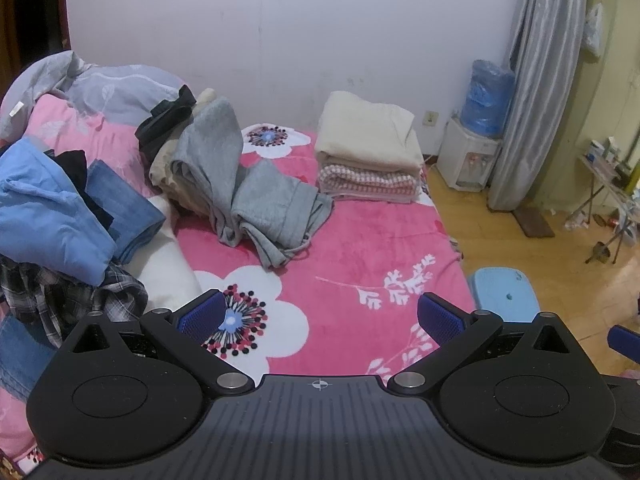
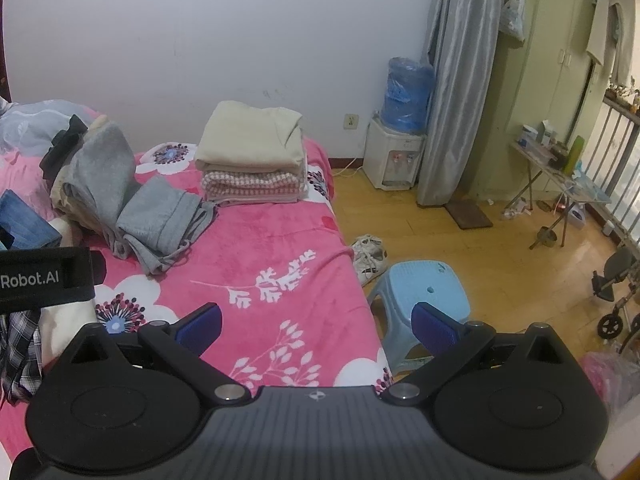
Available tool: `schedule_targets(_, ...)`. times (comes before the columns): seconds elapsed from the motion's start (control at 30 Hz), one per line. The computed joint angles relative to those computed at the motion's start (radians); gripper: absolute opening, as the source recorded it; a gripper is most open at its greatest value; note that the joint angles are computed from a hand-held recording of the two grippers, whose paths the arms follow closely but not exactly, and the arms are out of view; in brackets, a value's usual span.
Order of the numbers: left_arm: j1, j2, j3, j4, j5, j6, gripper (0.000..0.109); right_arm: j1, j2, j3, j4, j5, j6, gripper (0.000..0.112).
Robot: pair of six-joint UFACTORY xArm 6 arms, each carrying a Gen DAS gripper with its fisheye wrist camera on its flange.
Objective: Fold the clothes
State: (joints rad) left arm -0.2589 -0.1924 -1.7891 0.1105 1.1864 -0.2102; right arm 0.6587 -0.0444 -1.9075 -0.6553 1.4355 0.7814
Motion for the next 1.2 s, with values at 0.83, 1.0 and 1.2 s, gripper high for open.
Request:
schedule_targets(0.83,-0.006,-0.006,0.010,0.014,-0.004,-0.005,0.103,-0.006,0.005,-0.003,0.011,0.003,0.002,0.103)
schedule_targets(1.0,-0.005,-0.005,0.011,0.016,-0.004,-0.003,0.103,-0.003,0.008,-0.005,0.012,0.005,-0.001,0.103)
schedule_targets(1.2,-0.002,-0.007,0.015,0.012,-0.004,-0.002,0.103,0.002,0.017,-0.014,0.011,0.012,-0.003,0.103)
